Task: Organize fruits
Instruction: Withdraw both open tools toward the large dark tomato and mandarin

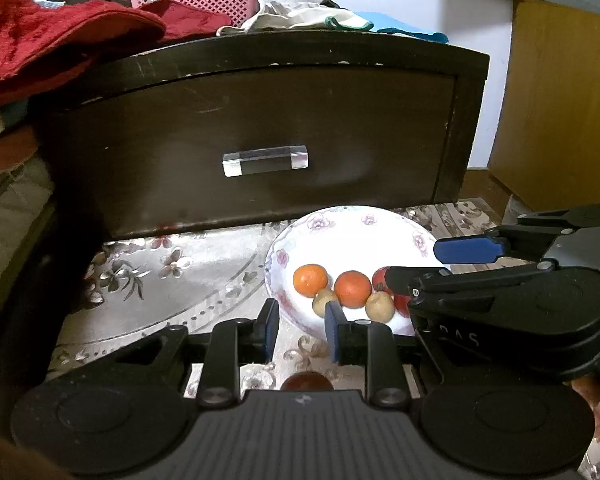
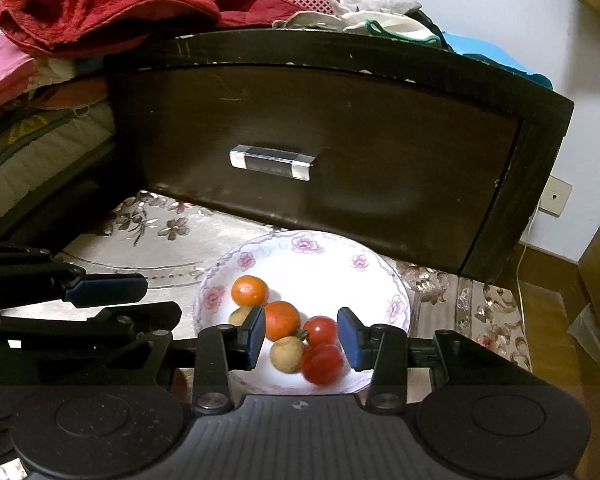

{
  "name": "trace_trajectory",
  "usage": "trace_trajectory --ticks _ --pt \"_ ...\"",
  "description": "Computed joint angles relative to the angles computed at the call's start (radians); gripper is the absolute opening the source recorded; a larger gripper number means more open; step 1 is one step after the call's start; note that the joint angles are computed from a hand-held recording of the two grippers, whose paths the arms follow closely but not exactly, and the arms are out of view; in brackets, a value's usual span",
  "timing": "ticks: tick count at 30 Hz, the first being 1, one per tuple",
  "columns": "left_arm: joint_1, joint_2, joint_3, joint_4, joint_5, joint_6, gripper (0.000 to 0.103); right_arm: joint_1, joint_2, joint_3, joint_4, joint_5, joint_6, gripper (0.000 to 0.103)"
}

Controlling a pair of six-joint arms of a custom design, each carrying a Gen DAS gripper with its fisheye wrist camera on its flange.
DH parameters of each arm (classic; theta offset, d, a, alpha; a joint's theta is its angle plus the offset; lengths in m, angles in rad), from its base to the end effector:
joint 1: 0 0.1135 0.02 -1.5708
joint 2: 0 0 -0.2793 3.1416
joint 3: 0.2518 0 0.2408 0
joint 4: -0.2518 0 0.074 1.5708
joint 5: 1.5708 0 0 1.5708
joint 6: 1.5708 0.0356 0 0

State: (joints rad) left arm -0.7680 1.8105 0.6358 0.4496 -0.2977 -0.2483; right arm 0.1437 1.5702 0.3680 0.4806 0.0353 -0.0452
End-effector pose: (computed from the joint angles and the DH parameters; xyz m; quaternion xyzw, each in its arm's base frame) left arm 0.2320 -0.2096 0.1212 0.1729 0.8872 -0.0793 0.4203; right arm 0.2398 0.0334 0.1245 -0.0787 0.9077 0.0042 0.4122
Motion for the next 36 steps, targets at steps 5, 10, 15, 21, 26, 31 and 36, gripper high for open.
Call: trace_trajectory --ticks 5,10,15,21,26,31,36 --pt "-0.012 -0.048 -0.044 -0.009 -0.009 -0.004 0.030 0.040 -0.059 -0.025 -0.043 0.029 0.027 0.041" --pt "-0.032 -0.081 -0.082 -0.011 -0.019 -0.012 0.030 0.076 -0.115 -0.046 -0.097 0.057 0.055 0.042" --pt "-0.051 -0.104 -0.109 -0.017 -0.030 -0.021 0.030 0.102 -0.162 -0.059 -0.146 0.077 0.088 0.042" --pt "-0.071 -0.128 -0.134 -0.037 -0.043 -0.036 0.030 0.137 -0.203 -0.074 -0.192 0.103 0.120 0.042" --pt "-0.080 -0.144 -0.150 -0.049 -0.049 -0.047 0.030 0.171 -0.230 -0.087 -0.216 0.126 0.142 0.042" --pt "-0.077 -0.139 -0.156 -0.047 -0.045 -0.045 0.030 0.192 -0.234 -0.090 -0.227 0.144 0.157 0.042" --pt "-0.066 -0.113 -0.153 -0.041 -0.031 -0.039 0.030 0.201 -0.208 -0.088 -0.218 0.152 0.155 0.042"
